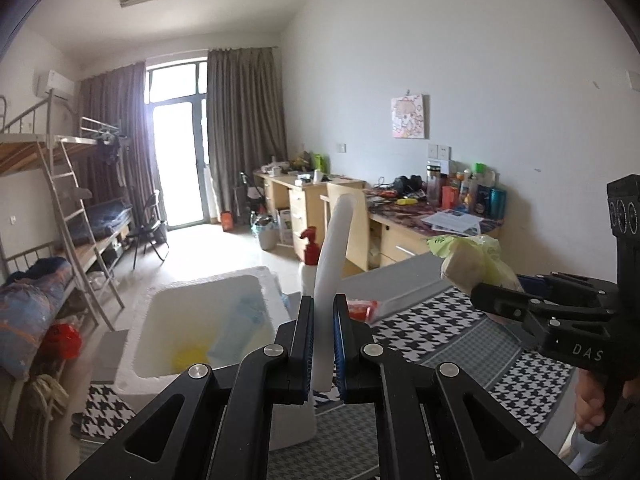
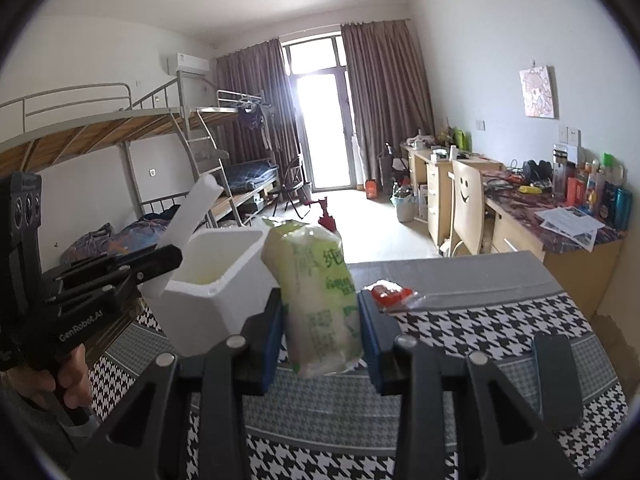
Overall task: Organize soft objects
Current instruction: 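Carry the foam roll and wipes pack in both grippers over the foam box, then lower the foam roll into the box and open the left gripper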
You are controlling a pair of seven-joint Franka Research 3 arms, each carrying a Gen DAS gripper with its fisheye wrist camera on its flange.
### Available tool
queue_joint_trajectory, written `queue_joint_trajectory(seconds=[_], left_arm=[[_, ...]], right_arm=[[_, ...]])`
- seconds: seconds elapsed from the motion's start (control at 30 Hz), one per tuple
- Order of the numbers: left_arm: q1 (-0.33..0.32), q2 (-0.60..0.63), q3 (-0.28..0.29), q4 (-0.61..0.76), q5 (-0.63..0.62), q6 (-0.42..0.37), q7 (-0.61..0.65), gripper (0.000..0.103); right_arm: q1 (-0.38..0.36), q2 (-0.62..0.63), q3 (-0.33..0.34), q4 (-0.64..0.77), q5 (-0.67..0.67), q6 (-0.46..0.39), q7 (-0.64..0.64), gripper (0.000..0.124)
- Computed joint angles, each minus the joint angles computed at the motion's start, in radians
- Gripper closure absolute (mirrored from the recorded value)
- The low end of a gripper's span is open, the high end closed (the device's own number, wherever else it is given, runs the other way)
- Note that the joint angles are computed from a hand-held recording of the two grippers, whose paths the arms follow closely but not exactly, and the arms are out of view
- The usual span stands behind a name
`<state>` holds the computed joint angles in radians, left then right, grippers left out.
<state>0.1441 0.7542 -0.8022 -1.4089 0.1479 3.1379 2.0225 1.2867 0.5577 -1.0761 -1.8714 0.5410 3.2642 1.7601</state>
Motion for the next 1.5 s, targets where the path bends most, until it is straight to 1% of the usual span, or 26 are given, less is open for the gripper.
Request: queue_joint_trajectory(seconds=[0.03, 0.13, 0.2, 0.27, 0.37, 0.43, 0.47, 0.63, 0.73, 0.8, 0.9, 0.93, 0.97, 1.0, 1.07, 1.17, 1.27, 1.43, 1.5], left_arm=[[-0.009, -0.002, 0.013, 0.005, -0.001, 0.008, -0.007, 0.093], [-0.026, -0.003, 0.036, 0.018, 0.001, 0.015, -0.029, 0.093], [-0.038, 0.002, 0.050, 0.033, 0.004, 0.014, -0.043, 0.093], [-0.059, 0.001, 0.078, 0.048, 0.005, 0.015, -0.063, 0.093], [-0.100, -0.007, 0.141, 0.063, 0.009, 0.030, -0.107, 0.093], [-0.113, -0.002, 0.160, 0.080, 0.016, 0.025, -0.129, 0.093], [-0.115, 0.000, 0.166, 0.087, 0.019, 0.022, -0.136, 0.093], [-0.190, 0.004, 0.280, 0.148, 0.019, 0.013, -0.217, 0.093], [-0.218, 0.003, 0.327, 0.161, 0.022, 0.018, -0.260, 0.093], [-0.227, 0.000, 0.349, 0.162, 0.030, 0.026, -0.283, 0.093], [-0.235, 0.009, 0.363, 0.187, 0.039, 0.016, -0.310, 0.093], [-0.243, 0.011, 0.376, 0.194, 0.041, 0.016, -0.322, 0.093], [-0.248, 0.014, 0.383, 0.202, 0.045, 0.013, -0.328, 0.093], [-0.252, 0.016, 0.389, 0.208, 0.048, 0.009, -0.334, 0.093], [-0.258, 0.027, 0.398, 0.230, 0.051, -0.003, -0.342, 0.093], [-0.276, 0.045, 0.424, 0.269, 0.047, -0.031, -0.358, 0.093], [-0.304, 0.079, 0.460, 0.334, 0.040, -0.071, -0.376, 0.093], [-0.316, 0.131, 0.462, 0.425, 0.015, -0.152, -0.346, 0.093], [-0.331, 0.153, 0.478, 0.472, 0.002, -0.184, -0.342, 0.093]], right_arm=[[-0.005, 0.003, 0.002, 0.007, -0.001, -0.003, 0.000, 0.084], [-0.049, -0.013, 0.046, 0.029, -0.019, -0.005, -0.002, 0.084], [-0.068, -0.012, 0.061, 0.046, -0.029, -0.010, 0.005, 0.084], [-0.091, -0.010, 0.081, 0.067, -0.045, -0.016, 0.012, 0.084], [-0.124, -0.003, 0.105, 0.097, -0.078, -0.030, 0.035, 0.084], [-0.138, 0.004, 0.112, 0.115, -0.101, -0.041, 0.059, 0.084], [-0.158, -0.001, 0.134, 0.125, -0.114, -0.042, 0.066, 0.084], [-0.252, -0.021, 0.237, 0.165, -0.183, -0.042, 0.093, 0.084], [-0.279, -0.009, 0.258, 0.196, -0.212, -0.052, 0.128, 0.084], [-0.319, -0.007, 0.300, 0.228, -0.239, -0.063, 0.138, 0.084], [-0.347, 0.012, 0.318, 0.273, -0.281, -0.090, 0.165, 0.084], [-0.367, 0.013, 0.340, 0.288, -0.293, -0.098, 0.169, 0.084], [-0.398, 0.011, 0.375, 0.305, -0.305, -0.106, 0.166, 0.084], [-0.411, 0.012, 0.388, 0.315, -0.318, -0.113, 0.170, 0.084], [-0.425, 0.026, 0.397, 0.343, -0.347, -0.131, 0.186, 0.084], [-0.469, 0.032, 0.441, 0.375, -0.383, -0.149, 0.197, 0.084], [-0.528, 0.046, 0.500, 0.425, -0.413, -0.181, 0.201, 0.084], [-0.608, 0.070, 0.586, 0.497, -0.460, -0.229, 0.211, 0.084], [-0.640, 0.088, 0.622, 0.537, -0.478, -0.252, 0.214, 0.084]])
